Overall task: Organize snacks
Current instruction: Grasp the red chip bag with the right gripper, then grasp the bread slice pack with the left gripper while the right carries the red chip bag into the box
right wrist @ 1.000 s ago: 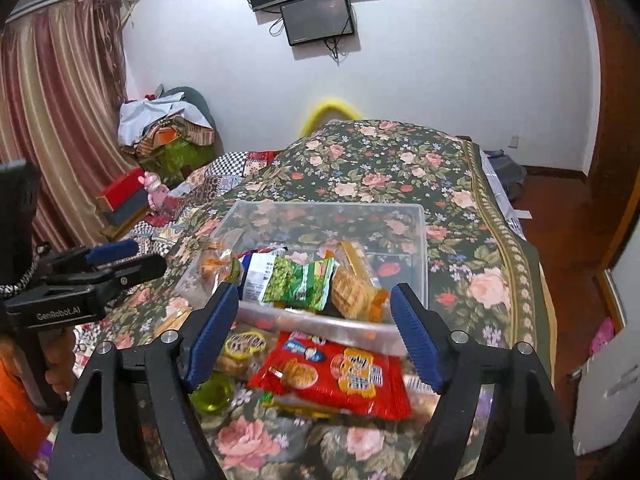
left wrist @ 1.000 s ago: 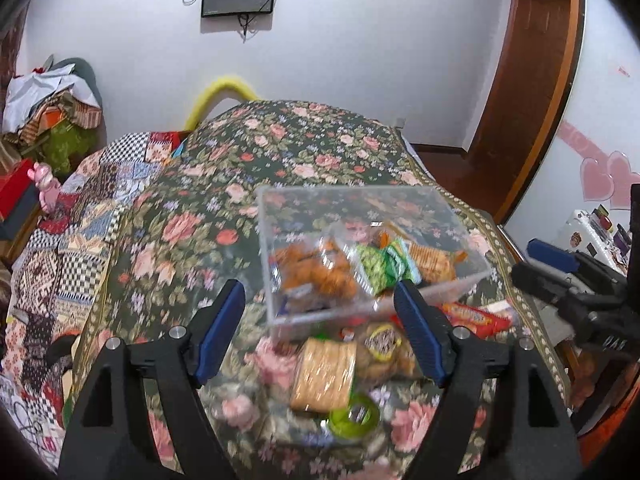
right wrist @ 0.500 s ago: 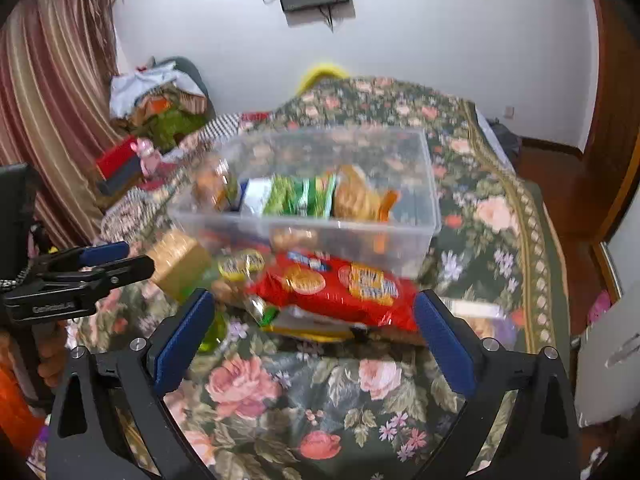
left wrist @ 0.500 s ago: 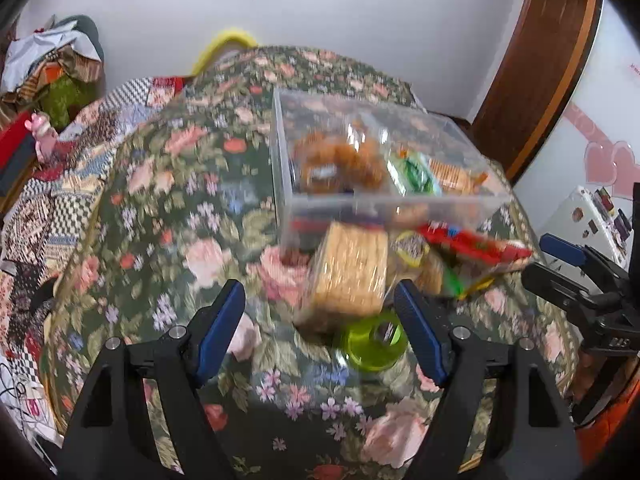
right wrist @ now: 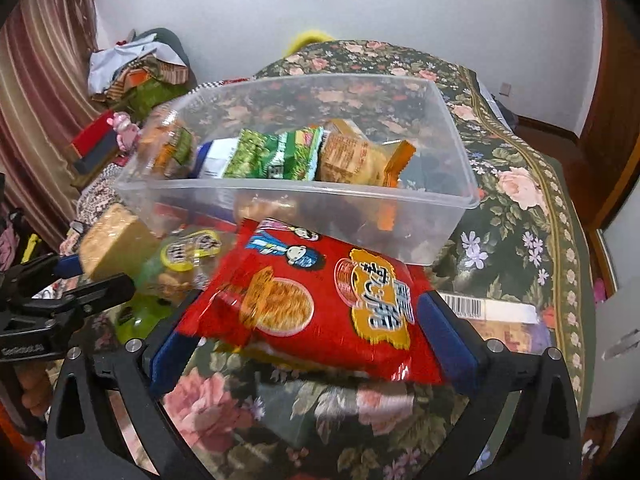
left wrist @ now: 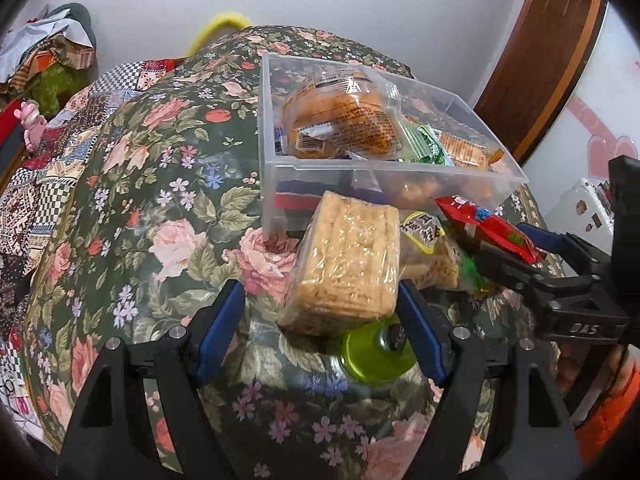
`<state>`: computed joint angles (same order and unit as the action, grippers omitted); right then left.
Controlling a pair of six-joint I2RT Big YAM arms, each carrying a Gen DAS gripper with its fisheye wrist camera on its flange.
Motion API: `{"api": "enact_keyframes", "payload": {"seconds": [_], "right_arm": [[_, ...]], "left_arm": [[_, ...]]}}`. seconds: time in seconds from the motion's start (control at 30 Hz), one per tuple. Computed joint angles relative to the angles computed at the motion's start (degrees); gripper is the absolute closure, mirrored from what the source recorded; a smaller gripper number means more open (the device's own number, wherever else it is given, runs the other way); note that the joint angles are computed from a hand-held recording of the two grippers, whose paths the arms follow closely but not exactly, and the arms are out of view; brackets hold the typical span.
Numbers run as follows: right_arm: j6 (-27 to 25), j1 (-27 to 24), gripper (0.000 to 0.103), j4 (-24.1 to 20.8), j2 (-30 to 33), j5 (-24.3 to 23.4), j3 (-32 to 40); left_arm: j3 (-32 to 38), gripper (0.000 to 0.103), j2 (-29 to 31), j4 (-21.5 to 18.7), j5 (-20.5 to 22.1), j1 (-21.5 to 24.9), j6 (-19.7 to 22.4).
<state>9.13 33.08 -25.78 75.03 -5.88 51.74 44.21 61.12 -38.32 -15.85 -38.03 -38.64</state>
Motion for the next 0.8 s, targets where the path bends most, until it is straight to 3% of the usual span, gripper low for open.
{"api": "enact_keyframes", "payload": {"seconds": [0.13,0.2,0.43,0.5,0.6,0.8], "right_arm": [[0.0,-0.2,0.003,1.7,0.0,0.0,-0.7],[0.2,-0.5,0.016,2.0,-0.1,-0.8,-1.0],[0.3,-0.8,0.042,4.0,-1.8,-1.9,-2.3],[0.1,-0.9,0.056,4.5,-2.7,-2.7,-2.7],[-0.3,-0.5,0.065,4.5,-4.0,-2.4,-2.8],[0.1,-1.4,0.073,5.0,-5.9,-4.3,-3.4]], "left_arm": [[-0.2,0.028,0.3,1.7,-0.9,-0.2,0.4],[-0.3,0.034,0.4,2.5,-1.1,-0.5,1.1],[0.2,0.060,0.8,3.7,-3.9,-1.8,0.9],[0.5,0.063,0.9,2.8,-5.3,-2.4,0.9],[0.8,0.064,0.7,1.7,-5.7,-2.4,1.0],[0.8,0.066,-1.6,-0.4,-6.6,-2.6,0.0]]}}
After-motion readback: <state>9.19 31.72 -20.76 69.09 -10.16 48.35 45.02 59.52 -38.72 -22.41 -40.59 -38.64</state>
